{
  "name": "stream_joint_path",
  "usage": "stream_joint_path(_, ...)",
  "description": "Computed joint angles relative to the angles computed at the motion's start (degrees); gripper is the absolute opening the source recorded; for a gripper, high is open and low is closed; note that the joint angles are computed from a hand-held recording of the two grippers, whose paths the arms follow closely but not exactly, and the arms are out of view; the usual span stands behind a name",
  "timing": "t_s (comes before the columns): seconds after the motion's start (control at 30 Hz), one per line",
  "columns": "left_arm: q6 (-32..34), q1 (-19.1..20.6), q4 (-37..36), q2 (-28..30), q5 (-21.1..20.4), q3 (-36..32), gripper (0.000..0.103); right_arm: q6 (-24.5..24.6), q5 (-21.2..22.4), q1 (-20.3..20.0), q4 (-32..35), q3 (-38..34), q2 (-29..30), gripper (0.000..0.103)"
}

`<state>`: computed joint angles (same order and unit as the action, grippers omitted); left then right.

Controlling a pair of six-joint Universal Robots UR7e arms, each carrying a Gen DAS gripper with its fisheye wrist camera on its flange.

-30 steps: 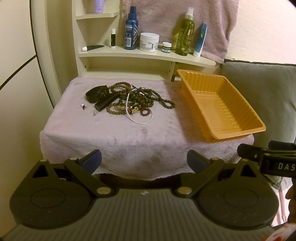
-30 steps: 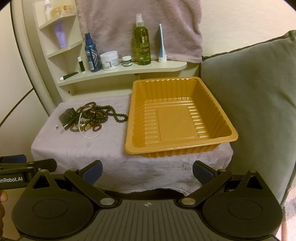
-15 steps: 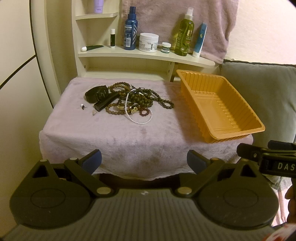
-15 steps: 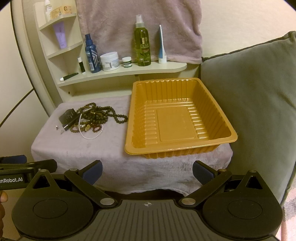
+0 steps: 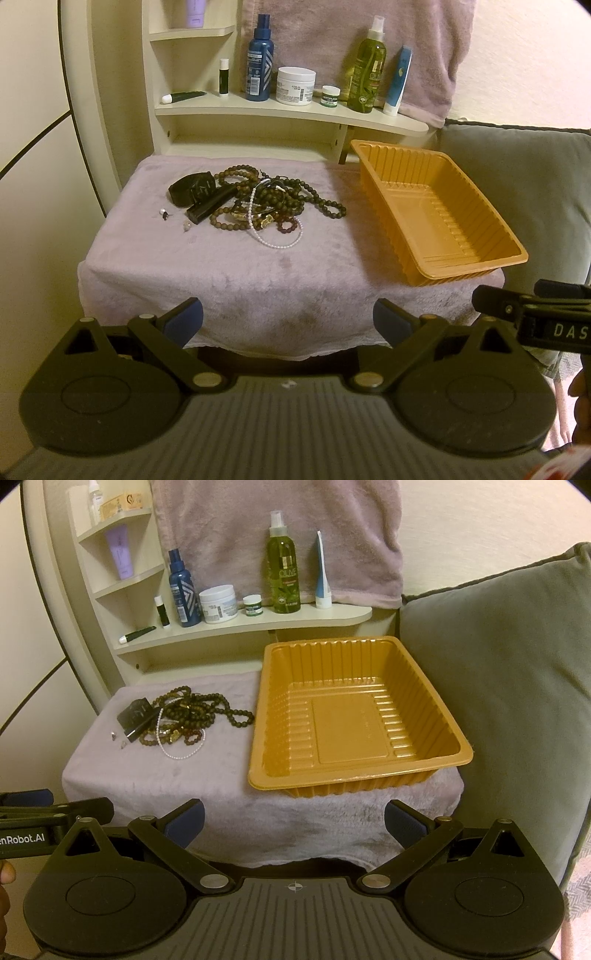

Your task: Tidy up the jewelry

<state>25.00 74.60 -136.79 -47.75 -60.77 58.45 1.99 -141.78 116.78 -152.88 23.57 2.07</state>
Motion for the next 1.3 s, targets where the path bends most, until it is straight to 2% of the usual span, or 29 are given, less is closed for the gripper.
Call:
stream_joint_path(0.73,-0.13,-0.23,0.04,0.25,0.11,-0.40,0.098,-0.14,-0.07,-0.03,-0.83,0.20,-0.12,0.103)
stream_joint_path(1.03,0.82,0.28,-0.19,1.59,-1.14,-2.72,0.097,-1.35,-2.95,-1.09,-9.55,4.39,-2.14,0.103)
stream_joint_path(1.3,1.27,1.39,1.51,5.71,-2.86,-9.33,0.096,-5.41,-6.27,-3.31,-18.34,6.57,-2.99,0.102)
